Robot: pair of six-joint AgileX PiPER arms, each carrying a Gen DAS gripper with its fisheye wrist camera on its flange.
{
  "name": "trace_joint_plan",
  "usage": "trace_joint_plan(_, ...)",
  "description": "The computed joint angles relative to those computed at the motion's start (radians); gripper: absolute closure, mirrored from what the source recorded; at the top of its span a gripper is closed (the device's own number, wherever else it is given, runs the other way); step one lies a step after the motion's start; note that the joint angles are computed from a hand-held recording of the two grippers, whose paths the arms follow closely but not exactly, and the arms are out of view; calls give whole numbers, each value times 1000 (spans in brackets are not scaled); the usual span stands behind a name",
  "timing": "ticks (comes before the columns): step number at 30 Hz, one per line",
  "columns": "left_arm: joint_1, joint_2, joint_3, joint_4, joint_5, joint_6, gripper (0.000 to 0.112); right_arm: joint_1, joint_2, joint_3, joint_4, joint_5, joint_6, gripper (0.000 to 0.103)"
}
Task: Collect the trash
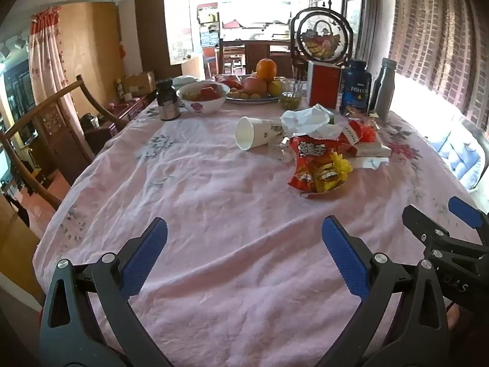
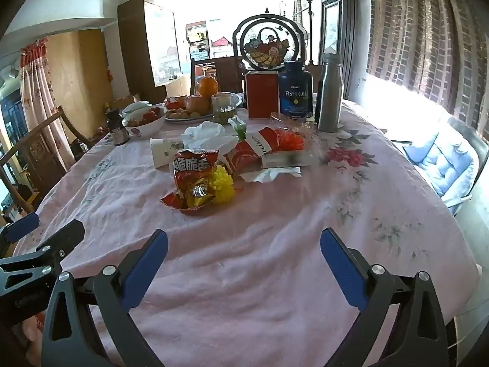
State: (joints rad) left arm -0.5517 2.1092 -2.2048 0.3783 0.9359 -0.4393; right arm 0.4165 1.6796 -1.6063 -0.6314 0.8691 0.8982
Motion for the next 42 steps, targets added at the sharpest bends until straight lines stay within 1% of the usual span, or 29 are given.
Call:
trace_joint_plan(2,1,-3,4,-7,-3,3,15,-1,2,-2,4,-1,-6,6)
trace_joint_plan(3,1,-7,10,-8,-5,5,15,-15,-8,35,6,-33,0,6)
trace_joint_plan(6,8,-28,54,-14,-35,12,15,-22,-12,63,2,-55,9,6)
trace_joint_plan(7,14,-28,56,-17,-36,14,15,-24,-16,65,8,-57,6,6)
trace_joint_plan(8,13,-21,42,-23,-21,17,15,-25,-20,77,7,-64,8,6)
trace_joint_plan(9,8,5,-11,-24,20,22,15,-23,-13,64,11,-53,4,6)
trace_joint_plan(10,8,14,-31,-29,35,24,15,-20,8,11,31,-20,-17,6)
trace_joint_plan(14,12,25,-27,-30,25,27,15,-15,21,-4,35,-10,-20,6)
trace_joint_plan(16,12,27,-27,-29,27,25,15,-15,25,-9,39,-7,-23,6)
trace_joint_plan(17,8,42,-59,-30,48,24,15,-15,27,-11,41,-5,-24,6)
trace_joint_plan(18,8,43,-60,-30,49,23,15,-15,30,-14,42,-4,-25,6)
trace_joint_plan(42,10,49,-71,-33,60,22,15,-14,41,-30,47,3,-35,6)
